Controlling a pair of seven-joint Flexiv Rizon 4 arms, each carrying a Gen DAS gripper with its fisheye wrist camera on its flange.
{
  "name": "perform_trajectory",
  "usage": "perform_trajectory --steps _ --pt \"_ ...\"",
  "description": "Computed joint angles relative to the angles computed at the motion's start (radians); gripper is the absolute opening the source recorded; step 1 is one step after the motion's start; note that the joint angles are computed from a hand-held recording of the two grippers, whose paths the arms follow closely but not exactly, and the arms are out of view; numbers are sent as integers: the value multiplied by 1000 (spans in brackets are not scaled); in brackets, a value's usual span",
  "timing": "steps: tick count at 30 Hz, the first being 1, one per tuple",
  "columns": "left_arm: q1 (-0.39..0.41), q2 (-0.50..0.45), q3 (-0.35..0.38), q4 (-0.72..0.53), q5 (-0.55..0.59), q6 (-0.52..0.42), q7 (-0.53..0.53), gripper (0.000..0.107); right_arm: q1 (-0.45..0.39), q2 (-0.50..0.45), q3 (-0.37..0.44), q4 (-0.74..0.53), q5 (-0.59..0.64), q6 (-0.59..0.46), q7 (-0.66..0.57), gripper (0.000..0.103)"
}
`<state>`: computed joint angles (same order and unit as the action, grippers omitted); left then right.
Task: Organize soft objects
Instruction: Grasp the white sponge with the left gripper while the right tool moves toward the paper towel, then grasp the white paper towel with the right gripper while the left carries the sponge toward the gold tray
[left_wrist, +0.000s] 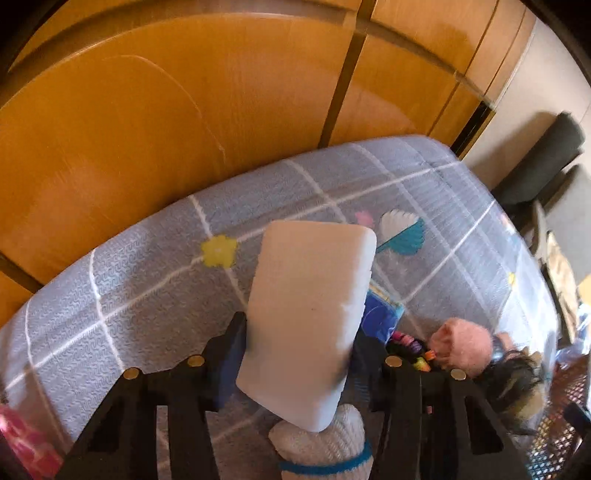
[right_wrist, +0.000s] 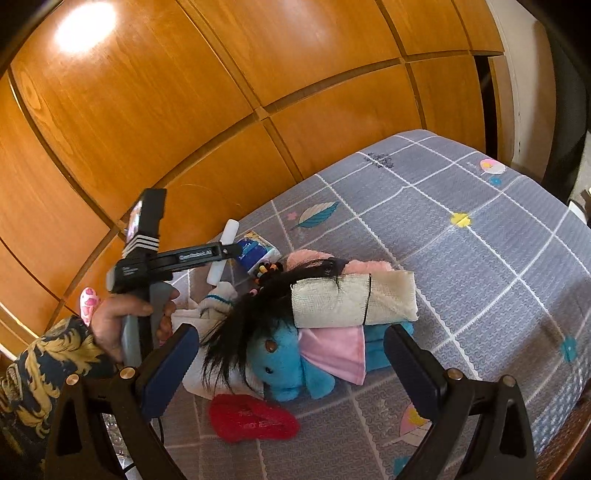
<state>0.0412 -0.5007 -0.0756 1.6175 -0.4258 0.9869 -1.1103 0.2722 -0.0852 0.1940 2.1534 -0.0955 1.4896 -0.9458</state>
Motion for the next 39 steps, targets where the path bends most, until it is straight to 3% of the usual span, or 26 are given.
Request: perform_trajectory --steps 5,12,14,18,21,24,27,28,31,34,35,37,38,39 --pt "10 92 -26 115 -68 96 64 49 9 5 -29 22 -89 17 73 99" --pt "-12 265 36 276 -97 177 -38 49 6 11 -43 40 -171 34 130 99" --pt "-28 328 80 315 -36 177 -115 49 5 12 -41 42 -192 35 125 96" --pt "-37 455 114 420 6 221 -161 49 16 15 -25 44 -229 49 58 90" --pt "-51 555 133 510 -4 261 -157 49 12 6 57 -2 -90 15 -154 90" --pt "-69 631 151 581 -24 297 -153 49 38 -23 122 -90 45 -89 -378 90" --pt "-89 718 181 655 -43 309 -145 49 89 -70 124 -161 61 -172 -457 90" --pt "-92 752 191 683 -40 312 -146 49 110 -96 115 -189 45 -196 -462 89" --pt "-102 835 222 745 -44 313 -148 50 226 -173 -12 -209 -215 -202 -273 84" --pt "-103 897 244 795 -45 312 -158 50 271 -251 -58 -266 -327 -285 -195 80" --pt "-94 924 250 815 -36 311 -165 50 284 -271 -74 -276 -365 -315 -163 75" --pt "-84 970 267 845 -26 302 -171 50 277 -291 -61 -288 -375 -368 -156 54" --pt "-80 991 275 861 -23 299 -173 50 278 -292 -62 -284 -388 -383 -145 37" --pt "-76 1010 284 873 -22 296 -174 50 275 -286 -62 -268 -397 -373 -128 28"
